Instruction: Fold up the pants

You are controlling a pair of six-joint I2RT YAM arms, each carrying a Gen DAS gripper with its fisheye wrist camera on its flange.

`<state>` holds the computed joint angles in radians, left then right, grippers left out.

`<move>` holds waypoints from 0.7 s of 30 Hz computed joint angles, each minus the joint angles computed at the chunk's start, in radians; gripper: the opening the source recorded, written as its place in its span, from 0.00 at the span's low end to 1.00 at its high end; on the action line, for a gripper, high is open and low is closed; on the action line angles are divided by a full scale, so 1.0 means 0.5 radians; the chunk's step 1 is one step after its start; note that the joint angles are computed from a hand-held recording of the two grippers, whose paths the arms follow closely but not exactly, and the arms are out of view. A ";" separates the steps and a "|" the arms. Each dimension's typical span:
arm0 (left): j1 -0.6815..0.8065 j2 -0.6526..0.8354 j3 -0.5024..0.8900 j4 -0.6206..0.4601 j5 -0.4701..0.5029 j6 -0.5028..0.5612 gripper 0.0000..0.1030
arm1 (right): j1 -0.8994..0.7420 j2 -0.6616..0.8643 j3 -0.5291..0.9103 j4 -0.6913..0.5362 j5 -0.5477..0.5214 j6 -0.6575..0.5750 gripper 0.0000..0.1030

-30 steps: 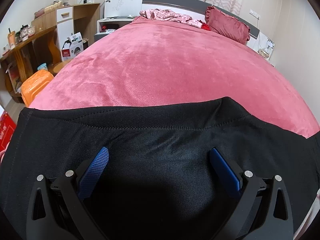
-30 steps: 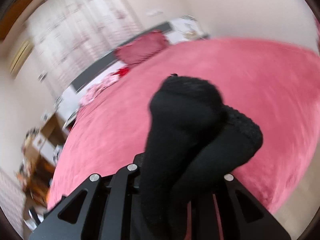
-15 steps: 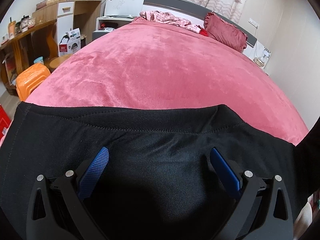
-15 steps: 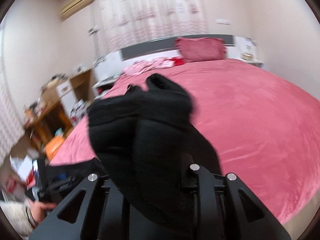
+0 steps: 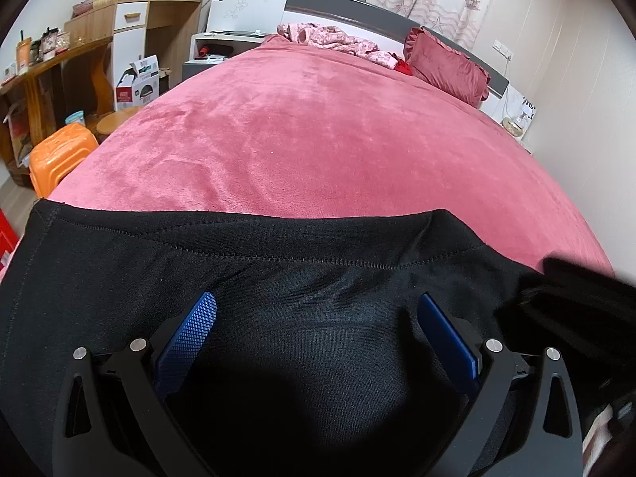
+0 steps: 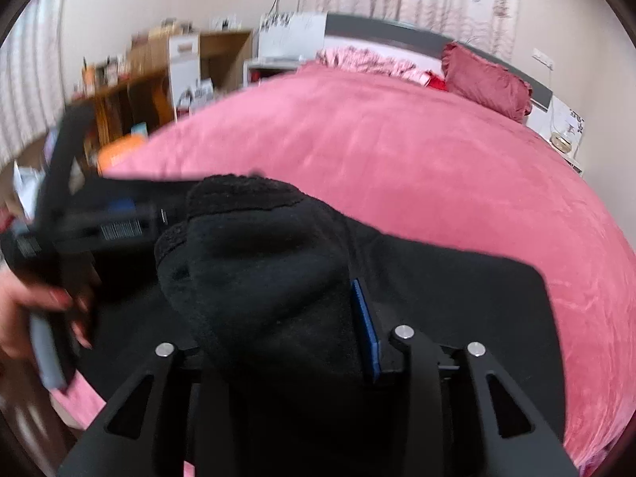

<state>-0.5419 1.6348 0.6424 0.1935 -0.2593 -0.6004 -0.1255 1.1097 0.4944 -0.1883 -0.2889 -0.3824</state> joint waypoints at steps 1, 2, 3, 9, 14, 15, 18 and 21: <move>0.000 0.000 0.000 0.000 0.000 0.000 0.97 | 0.000 0.070 -0.008 0.028 0.014 -0.037 0.45; -0.003 0.004 0.002 0.000 -0.003 -0.001 0.97 | 0.034 0.119 -0.023 0.040 0.048 -0.050 0.51; -0.002 0.002 0.001 0.001 -0.002 0.000 0.97 | 0.055 0.180 -0.033 0.031 0.049 -0.089 0.71; 0.006 -0.061 -0.071 0.072 0.029 -0.016 0.97 | -0.115 0.012 -0.103 -0.202 -0.326 -0.423 0.95; -0.012 -0.266 -0.180 0.187 0.148 -0.132 0.97 | -0.766 0.178 0.247 -0.543 -1.000 -0.492 0.95; -0.026 -0.294 -0.186 0.208 0.204 -0.147 0.97 | -0.902 0.247 0.319 -0.574 -1.112 -0.459 0.95; -0.145 -0.284 -0.093 0.194 0.441 -0.130 0.97 | -1.103 0.466 0.512 -0.421 -1.088 -0.152 0.76; -0.264 -0.118 0.088 0.123 0.677 -0.118 0.97 | -1.134 0.734 0.703 -0.296 -0.842 0.008 0.40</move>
